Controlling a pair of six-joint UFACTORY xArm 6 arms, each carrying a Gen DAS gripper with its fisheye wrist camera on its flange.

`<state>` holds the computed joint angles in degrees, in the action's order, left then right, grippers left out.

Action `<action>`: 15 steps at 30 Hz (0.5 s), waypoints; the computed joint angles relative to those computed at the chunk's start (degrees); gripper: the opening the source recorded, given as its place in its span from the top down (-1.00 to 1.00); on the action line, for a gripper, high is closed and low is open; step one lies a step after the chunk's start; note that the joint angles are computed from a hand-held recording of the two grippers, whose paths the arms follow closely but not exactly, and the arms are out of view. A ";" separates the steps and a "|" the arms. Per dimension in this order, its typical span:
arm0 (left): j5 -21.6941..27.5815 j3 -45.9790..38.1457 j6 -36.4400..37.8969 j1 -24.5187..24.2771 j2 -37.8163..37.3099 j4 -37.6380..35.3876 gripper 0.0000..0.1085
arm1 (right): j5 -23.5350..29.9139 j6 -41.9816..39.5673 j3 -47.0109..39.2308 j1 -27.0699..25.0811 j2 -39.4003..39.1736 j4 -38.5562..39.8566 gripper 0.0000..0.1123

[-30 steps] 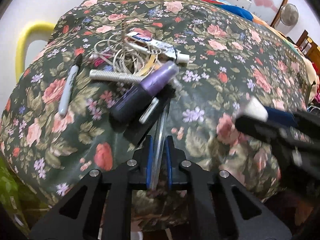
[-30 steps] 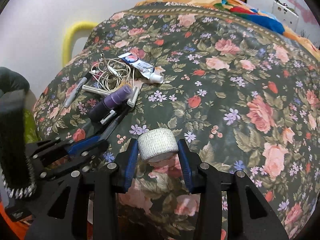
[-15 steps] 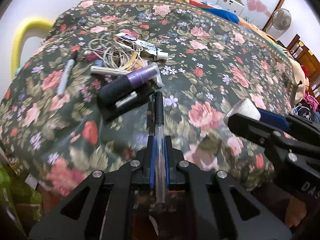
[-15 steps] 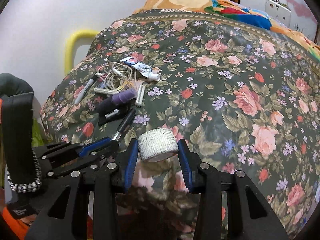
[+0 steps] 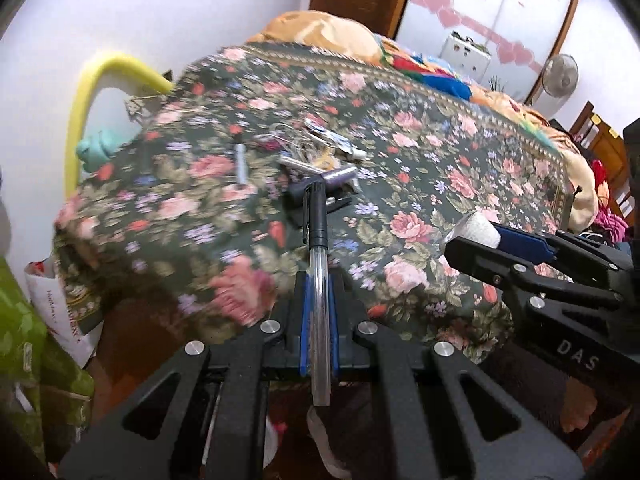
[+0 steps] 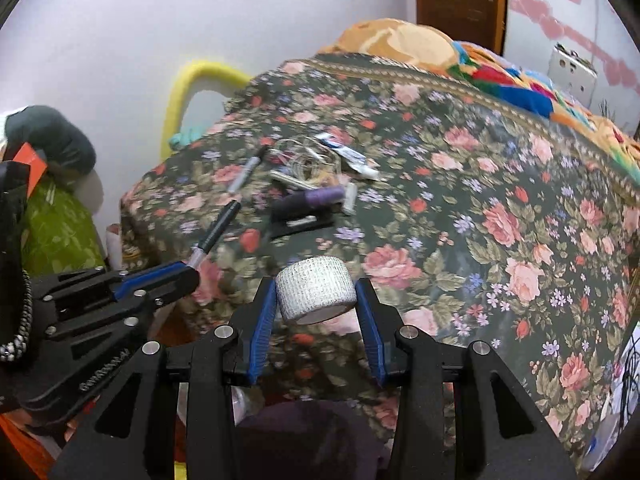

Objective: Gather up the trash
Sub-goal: 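Carry the tape roll and pen with both tools down to the white bowl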

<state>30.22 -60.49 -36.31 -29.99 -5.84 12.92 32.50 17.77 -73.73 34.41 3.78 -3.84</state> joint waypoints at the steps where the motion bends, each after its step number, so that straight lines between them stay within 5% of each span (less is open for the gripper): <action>1: 0.13 1.37 -0.58 0.15 -1.62 0.48 0.87 | -0.06 0.00 0.10 0.53 -0.27 -0.06 0.34; 15: 6.46 23.46 -9.46 3.56 -26.66 5.56 0.87 | 0.55 -3.34 -1.55 11.57 1.67 2.18 0.34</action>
<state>36.68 -37.03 -45.77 -26.42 -32.49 18.48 33.05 14.44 -75.28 45.98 5.45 -1.66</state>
